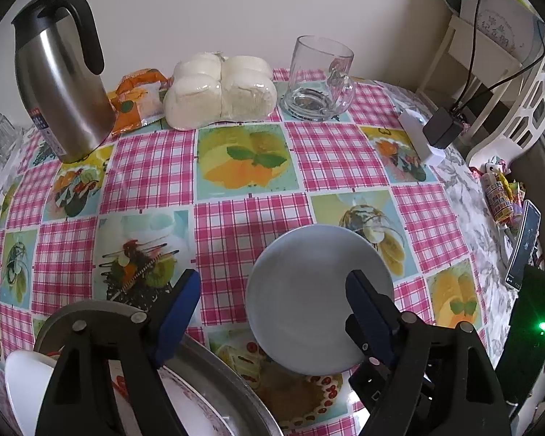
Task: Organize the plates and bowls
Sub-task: 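Close both grippers on the rim of the white round bowl, then lift the white round bowl with both grippers and carry it over the basin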
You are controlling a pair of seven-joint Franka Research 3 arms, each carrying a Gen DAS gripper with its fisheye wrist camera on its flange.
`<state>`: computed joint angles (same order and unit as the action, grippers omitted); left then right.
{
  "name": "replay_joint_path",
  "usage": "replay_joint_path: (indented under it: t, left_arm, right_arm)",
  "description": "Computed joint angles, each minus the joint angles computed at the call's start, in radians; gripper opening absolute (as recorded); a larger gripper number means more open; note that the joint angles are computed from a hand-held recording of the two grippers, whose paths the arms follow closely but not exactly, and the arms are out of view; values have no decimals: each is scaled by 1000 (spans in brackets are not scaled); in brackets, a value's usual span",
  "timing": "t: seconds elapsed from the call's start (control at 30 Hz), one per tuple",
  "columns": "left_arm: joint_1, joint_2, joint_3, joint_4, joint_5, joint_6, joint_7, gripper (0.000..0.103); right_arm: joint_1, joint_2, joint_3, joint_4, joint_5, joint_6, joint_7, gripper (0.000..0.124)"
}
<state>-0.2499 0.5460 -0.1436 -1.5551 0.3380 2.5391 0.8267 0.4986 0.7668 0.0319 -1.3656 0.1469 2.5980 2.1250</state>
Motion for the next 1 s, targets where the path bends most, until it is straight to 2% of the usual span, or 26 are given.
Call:
replay_joint_path:
  t: [0.07, 0.13, 0.17, 0.23, 0.57, 0.67, 0.7, 0.87, 0.93, 1.0]
  left_arm:
    - [0, 2, 0, 1, -1, -2, 2, 82]
    - [-1, 4, -2, 5, -1, -7, 7, 75]
    - [0, 5, -3, 7, -3, -10, 11, 72]
    - [1, 11, -7, 13, -9, -17, 20, 72]
    - [7, 44, -26, 41, -53, -48, 72, 50]
    - [8, 59, -35, 53, -70, -60, 97, 40]
    - [8, 61, -37, 53, -75, -58, 103, 34]
    - [2, 61, -27, 40, -80, -31, 91, 20]
    - [13, 55, -34, 26, -97, -8, 91, 18]
    - [20, 52, -39, 21, -109, 3, 95, 18]
  right_arm:
    - [-15, 0, 21, -7, 24, 21, -17, 35]
    - [-10, -6, 14, -17, 26, 34, -14, 25]
    - [-7, -7, 9, -19, 22, 38, -14, 23]
    - [-7, -15, 5, -31, 21, 48, -14, 17]
    - [-33, -25, 16, -59, 60, 43, -13, 14]
    - [-34, -27, 17, -64, 62, 44, -11, 14]
    - [-33, -26, 17, -62, 63, 44, -11, 14]
    - [-37, -30, 24, -67, 70, 44, -18, 14]
    - [-45, -30, 35, -69, 85, 47, -25, 9]
    - [-36, -33, 23, -68, 77, 43, -16, 9]
